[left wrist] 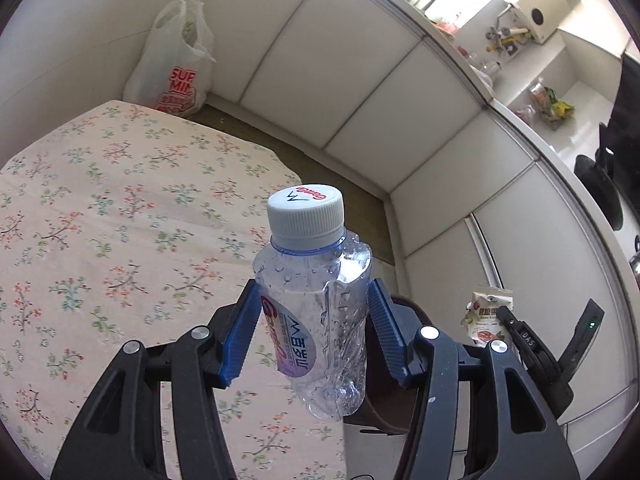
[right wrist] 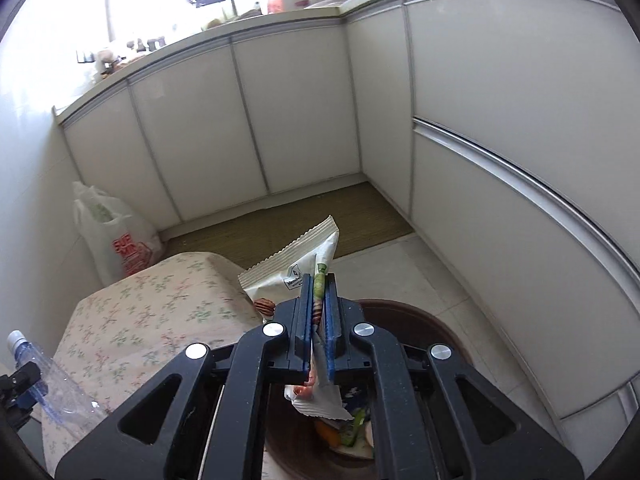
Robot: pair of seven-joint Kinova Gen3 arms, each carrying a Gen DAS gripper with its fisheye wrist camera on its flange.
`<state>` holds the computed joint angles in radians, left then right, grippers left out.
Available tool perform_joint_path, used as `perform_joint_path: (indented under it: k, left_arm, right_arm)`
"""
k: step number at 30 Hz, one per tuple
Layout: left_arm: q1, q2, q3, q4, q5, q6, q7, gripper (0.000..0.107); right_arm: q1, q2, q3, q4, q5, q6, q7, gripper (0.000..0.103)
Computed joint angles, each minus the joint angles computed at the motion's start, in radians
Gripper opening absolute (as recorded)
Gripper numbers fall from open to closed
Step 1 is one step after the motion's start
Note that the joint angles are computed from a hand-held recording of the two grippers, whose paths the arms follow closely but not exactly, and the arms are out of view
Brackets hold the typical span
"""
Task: Collect trash
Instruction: 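Drop the pecan bag into the bin with the right tool while the left drops the bottle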
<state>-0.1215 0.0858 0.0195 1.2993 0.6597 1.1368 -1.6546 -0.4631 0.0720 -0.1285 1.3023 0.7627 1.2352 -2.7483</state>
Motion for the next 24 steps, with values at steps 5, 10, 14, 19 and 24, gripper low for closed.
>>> perform_joint_path:
  k: [5, 10, 14, 19, 24]
  left_arm:
    - [0.077, 0.026, 0.049, -0.034, -0.044, -0.036, 0.046, 0.055]
    - [0.146, 0.056, 0.085, -0.084, -0.089, -0.066, 0.094, 0.055]
    - [0.213, 0.078, 0.113, -0.136, -0.15, -0.114, 0.125, 0.055]
    - [0.296, 0.148, 0.137, -0.26, -0.25, -0.096, 0.179, 0.065]
    - [0.337, 0.148, 0.141, -0.274, -0.321, -0.116, 0.188, 0.071]
  right_arm:
    - [0.03, -0.041, 0.003, 0.07, 0.019, 0.008, -0.069, 0.072]
    - [0.047, -0.074, -0.025, 0.105, 0.083, 0.051, -0.149, 0.087]
    - [0.067, -0.1, -0.041, 0.134, 0.109, 0.074, -0.212, 0.093]
    - [0.081, -0.107, -0.064, 0.142, 0.116, 0.135, -0.265, 0.096]
    - [0.073, -0.1, -0.072, 0.127, 0.135, 0.184, -0.28, 0.096]
